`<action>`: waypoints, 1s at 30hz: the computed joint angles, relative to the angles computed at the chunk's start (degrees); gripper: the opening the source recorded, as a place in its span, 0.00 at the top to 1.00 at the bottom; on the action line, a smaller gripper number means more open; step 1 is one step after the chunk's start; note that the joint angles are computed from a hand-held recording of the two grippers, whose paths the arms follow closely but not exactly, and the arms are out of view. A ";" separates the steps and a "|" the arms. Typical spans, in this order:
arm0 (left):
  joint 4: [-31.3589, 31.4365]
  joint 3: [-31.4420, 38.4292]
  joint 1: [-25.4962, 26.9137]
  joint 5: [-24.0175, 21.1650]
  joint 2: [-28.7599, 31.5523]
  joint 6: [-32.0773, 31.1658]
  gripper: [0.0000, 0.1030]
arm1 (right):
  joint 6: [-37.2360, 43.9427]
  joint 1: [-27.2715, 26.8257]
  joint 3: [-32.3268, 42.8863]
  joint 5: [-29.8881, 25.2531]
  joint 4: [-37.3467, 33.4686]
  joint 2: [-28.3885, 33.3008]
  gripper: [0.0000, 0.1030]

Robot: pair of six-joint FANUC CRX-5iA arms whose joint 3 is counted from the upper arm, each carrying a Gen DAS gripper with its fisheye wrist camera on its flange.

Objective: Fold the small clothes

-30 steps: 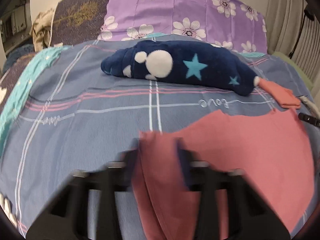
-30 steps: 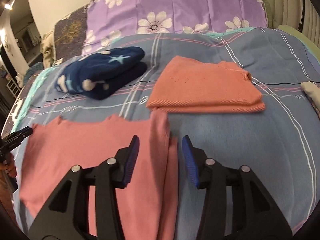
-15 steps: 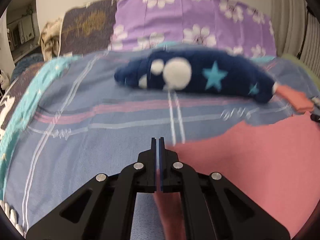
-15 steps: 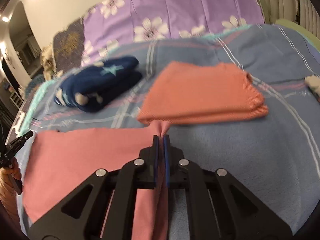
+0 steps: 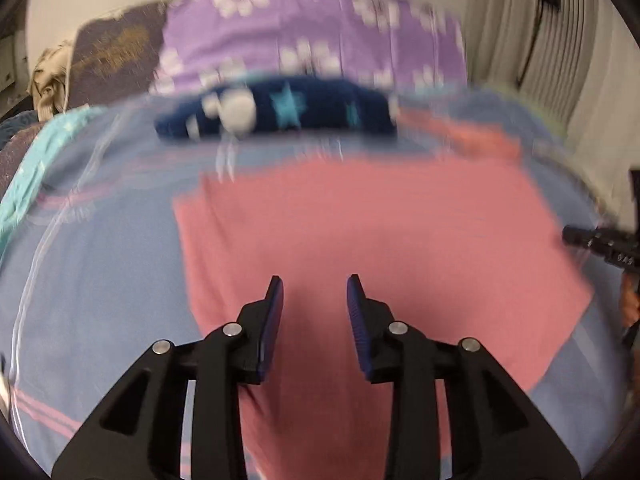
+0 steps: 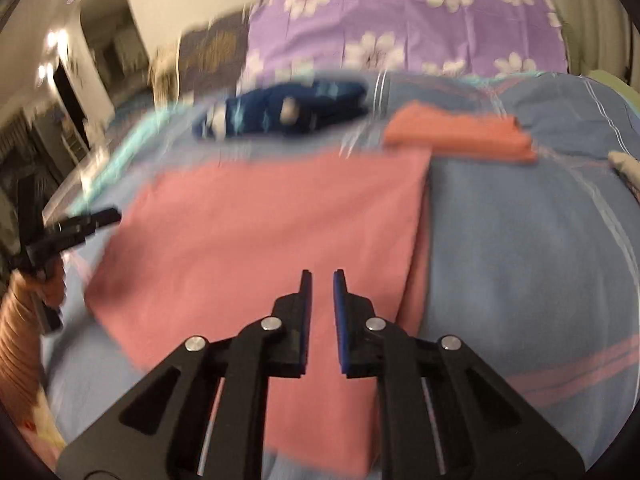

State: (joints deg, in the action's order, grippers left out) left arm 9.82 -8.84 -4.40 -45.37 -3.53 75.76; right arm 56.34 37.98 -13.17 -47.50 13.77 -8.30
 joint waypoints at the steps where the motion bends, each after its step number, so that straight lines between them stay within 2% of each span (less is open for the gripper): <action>1: -4.73 0.24 -1.55 -0.06 0.16 2.79 0.66 | -2.65 0.77 -1.91 -0.30 1.79 0.05 0.90; 2: -8.73 -1.24 -3.04 2.88 -1.11 4.93 0.65 | -7.47 2.02 -6.19 2.41 6.06 -1.75 0.90; 3: -11.06 -1.00 -3.90 3.00 -1.55 6.40 0.63 | -9.94 2.83 -8.26 3.63 8.86 -2.87 0.90; 4: -14.93 1.04 -5.09 0.86 -1.34 10.26 0.60 | -11.30 3.43 -7.93 1.89 9.31 -3.17 0.89; 5: -16.01 1.51 -5.43 0.24 -1.37 11.71 0.59 | -12.10 3.44 -7.51 1.09 8.60 -3.30 0.88; 7: -14.56 0.95 -5.13 -0.78 -2.04 11.60 0.59 | -13.13 3.11 -7.05 0.34 6.08 -4.01 0.87; 11: -9.64 -4.56 -3.54 -0.51 -7.87 7.59 0.56 | -15.31 4.91 -9.01 -1.60 7.12 -7.06 0.86; 14: -14.59 -5.48 -4.27 -2.31 -10.45 12.39 0.41 | -17.66 6.77 -12.18 -1.43 10.80 -8.94 0.86; 15: -16.31 -5.49 -4.33 -3.29 -10.74 14.17 0.39 | -18.30 7.09 -13.13 -1.38 11.29 -9.78 0.86; 16: -16.72 -6.08 -3.68 -4.06 -11.06 14.99 0.38 | -18.85 7.26 -13.34 -1.51 11.28 -10.10 0.86; 17: -14.47 -7.63 -1.92 -3.84 -11.68 14.19 0.34 | -19.01 7.23 -13.47 -1.55 11.09 -10.34 0.86; 19: -9.44 -10.00 1.02 -2.90 -13.08 11.99 0.33 | -19.46 7.48 -13.76 -1.82 11.38 -10.60 0.86; 22: -12.95 -8.57 0.04 -4.51 -13.12 15.92 0.33 | -20.36 8.48 -14.18 -2.99 12.58 -11.11 0.85; 23: -12.91 -8.78 0.00 -4.39 -13.53 15.68 0.34 | -20.72 8.76 -14.37 -3.16 12.94 -11.40 0.84; 25: -11.97 -9.87 0.29 -3.50 -15.14 14.60 0.43 | -21.60 9.29 -15.23 -2.61 13.39 -12.70 0.76; 27: -9.88 -10.80 1.17 -2.66 -16.32 12.84 0.62 | -23.55 10.12 -16.45 -1.38 15.54 -13.89 0.72; 29: -8.81 -11.06 1.83 -2.18 -16.85 12.43 0.74 | -26.57 11.53 -18.69 0.39 19.92 -15.87 0.72; 30: -8.74 -11.04 1.97 -2.19 -16.83 12.16 0.76 | -27.48 12.15 -19.29 0.94 21.67 -16.41 0.72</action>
State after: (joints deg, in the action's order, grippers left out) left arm 1.08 -19.88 -2.43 -47.57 -20.36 87.92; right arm 28.86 50.13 -32.47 -46.56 35.44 -24.71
